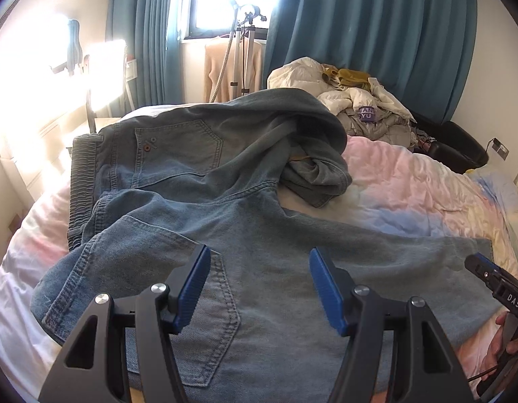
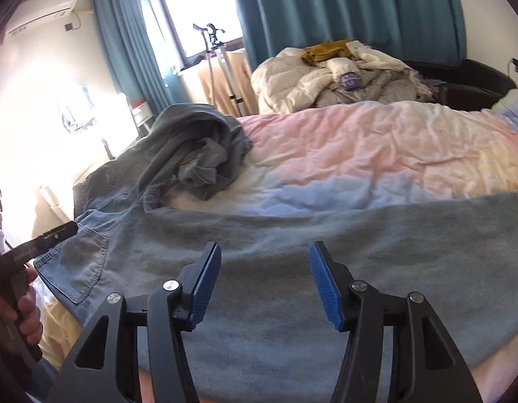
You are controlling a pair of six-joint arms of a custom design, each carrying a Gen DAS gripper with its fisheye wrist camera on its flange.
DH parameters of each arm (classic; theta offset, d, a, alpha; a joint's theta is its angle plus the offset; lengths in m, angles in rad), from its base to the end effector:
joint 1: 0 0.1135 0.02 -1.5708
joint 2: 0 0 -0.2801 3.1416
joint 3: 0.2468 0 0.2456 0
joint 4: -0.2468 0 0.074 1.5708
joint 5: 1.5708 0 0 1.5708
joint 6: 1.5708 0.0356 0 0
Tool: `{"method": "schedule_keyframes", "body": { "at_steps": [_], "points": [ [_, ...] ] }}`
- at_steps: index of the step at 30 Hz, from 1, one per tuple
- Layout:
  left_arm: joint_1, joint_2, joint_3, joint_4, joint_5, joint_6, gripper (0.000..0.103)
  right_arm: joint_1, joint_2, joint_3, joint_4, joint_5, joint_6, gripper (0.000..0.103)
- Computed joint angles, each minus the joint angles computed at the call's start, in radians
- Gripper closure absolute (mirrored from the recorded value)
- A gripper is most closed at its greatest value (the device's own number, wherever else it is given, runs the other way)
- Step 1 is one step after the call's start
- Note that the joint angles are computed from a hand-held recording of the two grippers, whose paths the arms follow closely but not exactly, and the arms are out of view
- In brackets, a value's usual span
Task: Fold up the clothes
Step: 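Grasp a pant leg with the right gripper and lift it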
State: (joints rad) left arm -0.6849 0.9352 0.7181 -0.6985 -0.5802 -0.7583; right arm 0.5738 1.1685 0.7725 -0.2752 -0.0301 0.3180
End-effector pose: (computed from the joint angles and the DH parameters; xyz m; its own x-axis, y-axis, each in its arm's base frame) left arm 0.1382 -0.0876 0.2639 -0.6318 -0.2266 -0.7413 -0.2260 0.9686 -0.1034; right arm 0.2002 0.1306 0.2666 -0.6720 -0.0622 -0.7380 -0.3709 0.8908 0.2626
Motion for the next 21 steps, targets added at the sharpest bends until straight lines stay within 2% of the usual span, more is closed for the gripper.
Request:
{"method": "schedule_keyframes", "body": {
  "at_steps": [4,7,11,14,16,19,21],
  "points": [
    [0.134,-0.013,-0.058,0.115,0.111,0.086,0.040,0.071,0.331,0.233,0.084,0.010,0.004,0.035],
    [0.221,-0.017,-0.103,0.193,0.194,0.120,0.040,0.079,0.583,0.467,0.067,-0.023,0.058,0.035],
    [0.322,-0.006,-0.159,0.289,0.295,0.166,0.040,0.065,0.849,0.741,0.002,-0.062,0.174,0.035],
    [0.362,0.022,-0.185,0.351,0.314,0.189,0.040,0.063,0.971,0.877,-0.047,-0.065,0.204,0.036],
    [0.385,0.032,-0.193,0.379,0.341,0.204,0.040,0.070,1.006,0.910,-0.049,-0.046,0.197,0.037],
    [0.415,0.007,-0.209,0.405,0.415,0.213,0.040,0.098,1.025,0.913,-0.045,0.036,0.140,0.039],
    [0.403,-0.009,-0.211,0.402,0.404,0.212,0.040,0.109,1.032,0.918,-0.059,0.067,0.116,0.059]
  ]
}}
